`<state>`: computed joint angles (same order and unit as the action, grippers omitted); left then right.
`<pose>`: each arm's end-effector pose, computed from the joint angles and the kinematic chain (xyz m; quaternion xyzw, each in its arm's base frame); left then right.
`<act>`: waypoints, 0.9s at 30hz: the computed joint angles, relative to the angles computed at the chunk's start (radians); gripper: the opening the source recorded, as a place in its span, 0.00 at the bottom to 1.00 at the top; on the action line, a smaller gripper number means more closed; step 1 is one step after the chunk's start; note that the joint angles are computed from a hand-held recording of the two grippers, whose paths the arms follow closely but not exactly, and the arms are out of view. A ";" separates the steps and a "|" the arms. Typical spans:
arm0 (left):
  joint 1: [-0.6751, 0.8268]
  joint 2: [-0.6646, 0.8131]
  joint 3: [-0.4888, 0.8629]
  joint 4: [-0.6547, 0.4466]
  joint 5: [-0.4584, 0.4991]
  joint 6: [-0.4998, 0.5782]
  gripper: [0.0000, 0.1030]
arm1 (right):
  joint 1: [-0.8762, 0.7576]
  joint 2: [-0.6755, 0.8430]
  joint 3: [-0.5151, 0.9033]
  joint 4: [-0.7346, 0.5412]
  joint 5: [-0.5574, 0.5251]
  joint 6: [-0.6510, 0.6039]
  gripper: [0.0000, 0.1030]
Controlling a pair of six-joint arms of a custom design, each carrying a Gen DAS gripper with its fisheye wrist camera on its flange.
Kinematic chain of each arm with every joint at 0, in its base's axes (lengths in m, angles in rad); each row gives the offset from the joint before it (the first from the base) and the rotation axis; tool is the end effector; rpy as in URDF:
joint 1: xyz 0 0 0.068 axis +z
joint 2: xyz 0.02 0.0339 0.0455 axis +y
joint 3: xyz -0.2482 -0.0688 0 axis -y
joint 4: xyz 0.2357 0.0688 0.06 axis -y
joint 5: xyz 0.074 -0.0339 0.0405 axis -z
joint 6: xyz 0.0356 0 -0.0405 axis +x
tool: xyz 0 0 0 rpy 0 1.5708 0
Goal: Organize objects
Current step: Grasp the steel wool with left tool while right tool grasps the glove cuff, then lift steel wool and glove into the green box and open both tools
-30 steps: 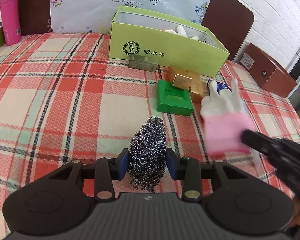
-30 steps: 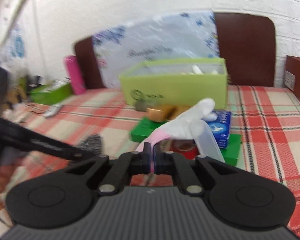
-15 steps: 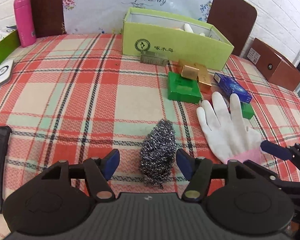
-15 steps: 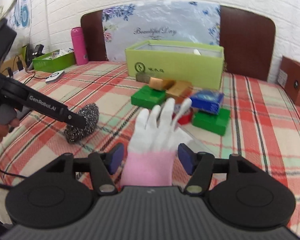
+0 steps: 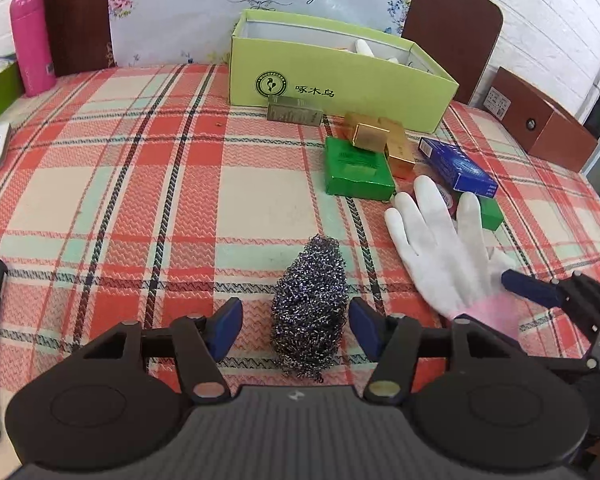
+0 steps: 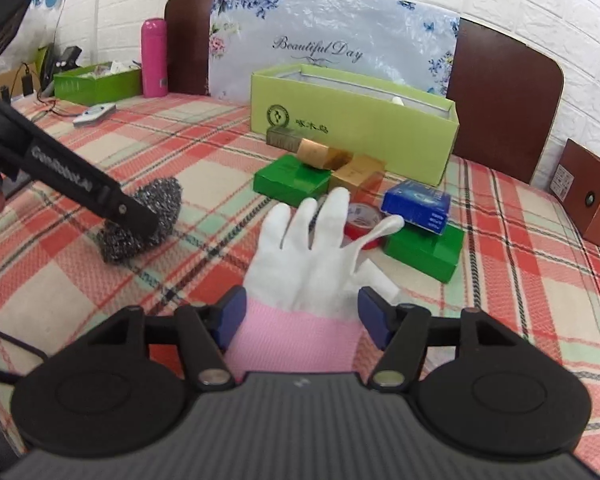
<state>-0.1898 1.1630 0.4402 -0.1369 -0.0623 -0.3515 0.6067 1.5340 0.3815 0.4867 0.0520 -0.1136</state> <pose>0.2062 -0.0373 0.1474 -0.0865 0.9331 -0.0649 0.3431 0.2045 0.1396 0.1029 -0.3062 0.8454 0.0840 0.4296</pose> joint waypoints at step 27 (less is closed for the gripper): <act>-0.002 -0.016 0.294 -0.050 0.126 0.134 0.35 | -0.168 -0.208 0.157 -0.062 -0.312 0.090 0.09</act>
